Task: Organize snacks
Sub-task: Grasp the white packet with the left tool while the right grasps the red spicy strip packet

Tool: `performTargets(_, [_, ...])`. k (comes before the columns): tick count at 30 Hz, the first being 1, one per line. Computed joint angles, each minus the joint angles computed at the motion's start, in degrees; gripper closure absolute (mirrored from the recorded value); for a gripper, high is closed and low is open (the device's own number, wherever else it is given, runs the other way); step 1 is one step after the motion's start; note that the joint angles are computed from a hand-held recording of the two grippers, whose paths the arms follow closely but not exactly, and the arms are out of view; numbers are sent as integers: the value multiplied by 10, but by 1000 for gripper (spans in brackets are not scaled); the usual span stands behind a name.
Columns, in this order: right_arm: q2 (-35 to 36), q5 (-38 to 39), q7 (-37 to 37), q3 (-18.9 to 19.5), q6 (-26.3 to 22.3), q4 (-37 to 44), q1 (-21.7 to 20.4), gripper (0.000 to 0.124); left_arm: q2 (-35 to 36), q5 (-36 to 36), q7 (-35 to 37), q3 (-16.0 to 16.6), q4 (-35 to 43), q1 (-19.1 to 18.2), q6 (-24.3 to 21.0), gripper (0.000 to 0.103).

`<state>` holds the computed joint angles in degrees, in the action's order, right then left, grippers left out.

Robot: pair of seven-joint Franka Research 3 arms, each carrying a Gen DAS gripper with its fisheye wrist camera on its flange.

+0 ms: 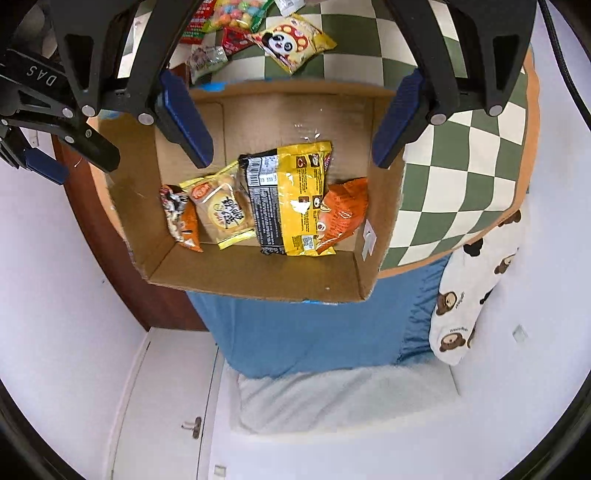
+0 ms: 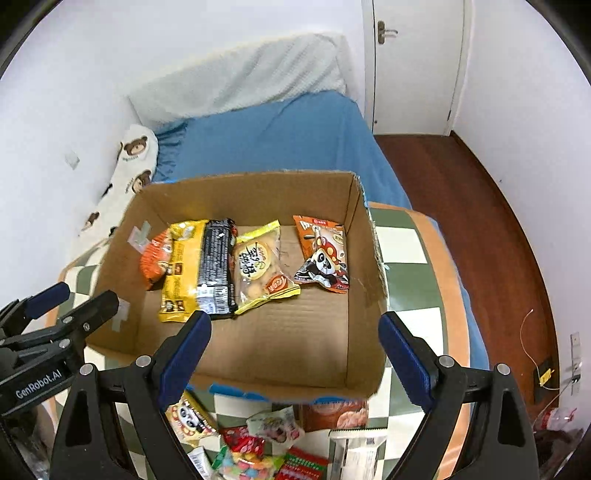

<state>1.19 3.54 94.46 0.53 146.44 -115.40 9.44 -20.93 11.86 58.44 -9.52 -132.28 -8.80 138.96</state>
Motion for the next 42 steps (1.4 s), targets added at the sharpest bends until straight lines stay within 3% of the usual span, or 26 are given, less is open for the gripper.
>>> performTargets(8, [-81,35,2,6,9,-70,-3,30,-74,-22,-9,0,-44,-19,-12,15])
performTargets(14, [-122,73,-3,5,-30,-146,-7,30,-113,-41,-10,0,-103,-40,-71,15])
performTargets(17, [-129,92,-4,5,-51,-195,-7,30,-115,-118,2,29,-154,-71,-115,15])
performTargets(20, [-123,119,-5,3,-64,-234,-5,33,-99,-201,8,49,-200,-86,-127,15])
performTargets(23, [-95,137,-6,4,-70,-262,-3,48,-69,-276,17,56,-232,-95,-114,15])
performTargets(27, [-59,141,5,9,-49,-283,2,49,-7,-365,46,59,-241,-96,-93,16])
performTargets(28, [-49,149,2,10,-45,-283,5,49,9,-363,40,49,-239,-90,-88,20])
performTargets(30, [-29,143,12,14,-35,-282,10,49,20,-352,26,33,-238,-80,-82,44])
performTargets(32, [-22,124,22,18,-9,-289,17,50,19,-335,25,19,-242,-78,-72,47])
performTargets(35, [-26,71,45,22,7,-300,24,66,6,-290,19,1,-246,-81,-75,51])
performTargets(37, [-34,71,35,21,15,-313,26,67,-5,-254,17,-10,-250,-88,-87,51])
performTargets(40, [-48,54,20,25,13,-330,31,71,-19,-240,19,-9,-261,-101,-102,51])
performTargets(42, [-63,59,-11,26,-14,-341,36,71,-24,-240,24,-7,-266,-110,-109,51])
